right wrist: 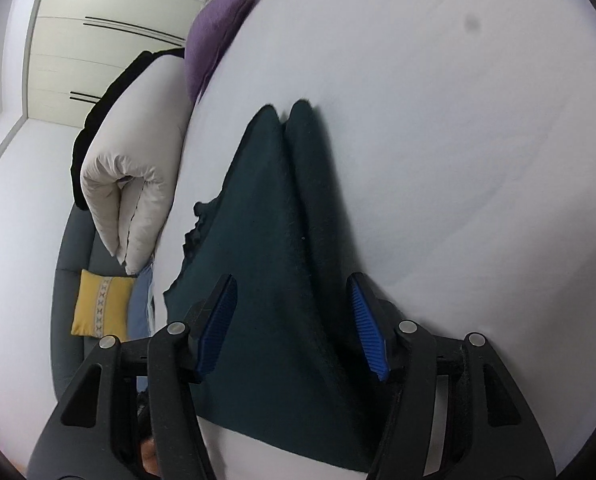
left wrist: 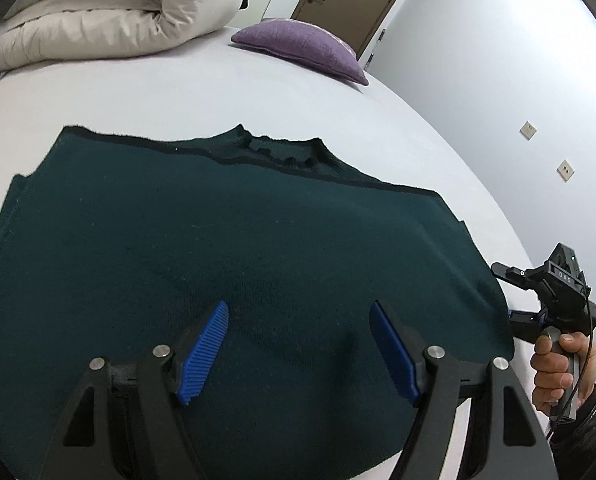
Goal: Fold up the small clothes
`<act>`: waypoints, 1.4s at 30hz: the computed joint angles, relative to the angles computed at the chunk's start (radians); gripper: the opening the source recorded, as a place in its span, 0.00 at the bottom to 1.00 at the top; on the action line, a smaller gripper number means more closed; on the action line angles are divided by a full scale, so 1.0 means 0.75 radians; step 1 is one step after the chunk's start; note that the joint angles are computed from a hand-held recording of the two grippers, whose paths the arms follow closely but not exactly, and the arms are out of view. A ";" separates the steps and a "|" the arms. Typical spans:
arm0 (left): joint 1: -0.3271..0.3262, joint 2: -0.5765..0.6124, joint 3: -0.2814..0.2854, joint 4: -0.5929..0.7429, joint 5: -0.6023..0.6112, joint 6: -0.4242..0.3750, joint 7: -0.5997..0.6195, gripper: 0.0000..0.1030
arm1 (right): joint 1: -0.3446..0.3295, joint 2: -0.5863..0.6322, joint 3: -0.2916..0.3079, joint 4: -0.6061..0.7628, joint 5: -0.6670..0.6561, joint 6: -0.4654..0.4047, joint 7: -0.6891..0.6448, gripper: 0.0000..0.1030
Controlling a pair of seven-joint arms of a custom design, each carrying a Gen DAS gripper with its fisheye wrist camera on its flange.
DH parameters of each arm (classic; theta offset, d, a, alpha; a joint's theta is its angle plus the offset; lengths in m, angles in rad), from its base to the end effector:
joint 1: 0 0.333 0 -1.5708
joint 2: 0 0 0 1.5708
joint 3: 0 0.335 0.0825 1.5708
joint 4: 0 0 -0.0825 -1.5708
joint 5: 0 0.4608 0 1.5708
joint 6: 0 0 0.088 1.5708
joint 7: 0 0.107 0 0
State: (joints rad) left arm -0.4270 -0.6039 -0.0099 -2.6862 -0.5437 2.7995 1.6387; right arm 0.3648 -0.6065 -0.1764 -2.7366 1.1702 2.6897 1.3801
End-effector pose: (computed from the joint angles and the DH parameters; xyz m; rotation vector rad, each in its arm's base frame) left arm 0.4209 -0.1697 0.4734 -1.9329 2.0480 -1.1434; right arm 0.4306 0.0570 0.4134 -1.0533 1.9521 0.3695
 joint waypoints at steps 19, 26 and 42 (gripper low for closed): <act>-0.091 -0.005 0.135 -0.011 -0.267 -0.018 0.266 0.71 | -0.126 0.097 0.333 0.100 -0.623 0.035 0.663 0.15; -0.088 -0.124 0.262 -0.057 -0.556 -0.045 0.386 0.70 | -0.208 0.267 0.604 0.462 -1.297 -0.176 0.901 0.15; 0.052 0.000 0.323 0.073 -0.996 -0.367 0.564 0.89 | 0.123 0.611 0.537 0.708 -1.701 -0.180 0.860 0.19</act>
State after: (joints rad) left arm -0.3883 -0.6042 0.2325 -2.6312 -1.2907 2.5240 2.0614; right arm 0.4574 -0.1484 0.2266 -2.2060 -0.1055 2.5551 2.0252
